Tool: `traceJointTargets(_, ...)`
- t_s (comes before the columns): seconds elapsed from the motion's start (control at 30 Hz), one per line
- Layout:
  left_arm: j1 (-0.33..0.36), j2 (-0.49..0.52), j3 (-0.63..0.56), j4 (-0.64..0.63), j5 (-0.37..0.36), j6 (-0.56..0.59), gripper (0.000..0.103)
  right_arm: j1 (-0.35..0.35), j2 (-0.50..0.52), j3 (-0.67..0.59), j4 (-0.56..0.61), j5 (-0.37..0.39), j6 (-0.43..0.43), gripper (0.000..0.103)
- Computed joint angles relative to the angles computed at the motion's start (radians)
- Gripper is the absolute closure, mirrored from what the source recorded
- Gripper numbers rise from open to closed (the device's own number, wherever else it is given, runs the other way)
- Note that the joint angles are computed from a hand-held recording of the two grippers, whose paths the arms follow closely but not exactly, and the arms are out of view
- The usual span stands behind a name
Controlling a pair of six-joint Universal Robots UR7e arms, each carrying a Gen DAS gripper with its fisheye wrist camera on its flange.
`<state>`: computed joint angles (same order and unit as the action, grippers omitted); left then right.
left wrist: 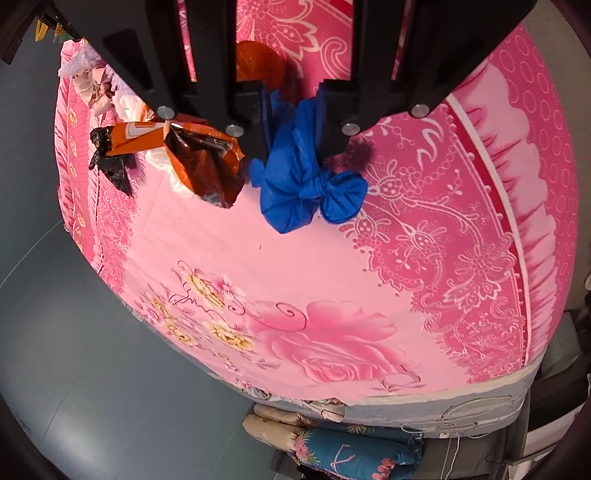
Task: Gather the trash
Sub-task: 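Grasp the blue glove with the left tool while the right tool grasps the green noodle packet, then carry the blue glove and noodle packet over the bin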
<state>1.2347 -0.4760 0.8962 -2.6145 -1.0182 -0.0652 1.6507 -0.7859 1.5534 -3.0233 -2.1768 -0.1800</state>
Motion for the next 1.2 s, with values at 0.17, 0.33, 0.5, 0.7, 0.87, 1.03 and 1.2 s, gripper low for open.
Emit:
traceJointTargets(0.17,-0.019,-0.051,0.071,-0.055,0.029,0.011,0.087,0.015,-0.033,0.033,-0.038,0.032,-0.010,0.093)
traceJointTargets(0.33,-0.039,-0.113,0.163,-0.102,0.052,0.004,0.087,0.032,-0.078,0.082,-0.073,0.063,-0.021,0.093)
traceJointTargets(0.5,-0.065,-0.176,0.268,-0.150,0.077,0.002,0.088,0.046,-0.125,0.134,-0.104,0.089,-0.027,0.093)
traceJointTargets(0.7,-0.097,-0.257,0.416,-0.212,0.070,-0.021,0.088,0.059,-0.176,0.194,-0.127,0.116,-0.036,0.093)
traceJointTargets(0.87,-0.135,-0.304,0.518,-0.260,0.057,-0.028,0.088,0.073,-0.218,0.237,-0.144,0.131,-0.046,0.093)
traceJointTargets(1.03,-0.181,-0.331,0.583,-0.286,0.035,-0.022,0.088,0.099,-0.263,0.279,-0.186,0.128,-0.078,0.093)
traceJointTargets(1.2,-0.223,-0.340,0.623,-0.307,0.022,-0.010,0.088,0.123,-0.308,0.319,-0.229,0.123,-0.100,0.093)
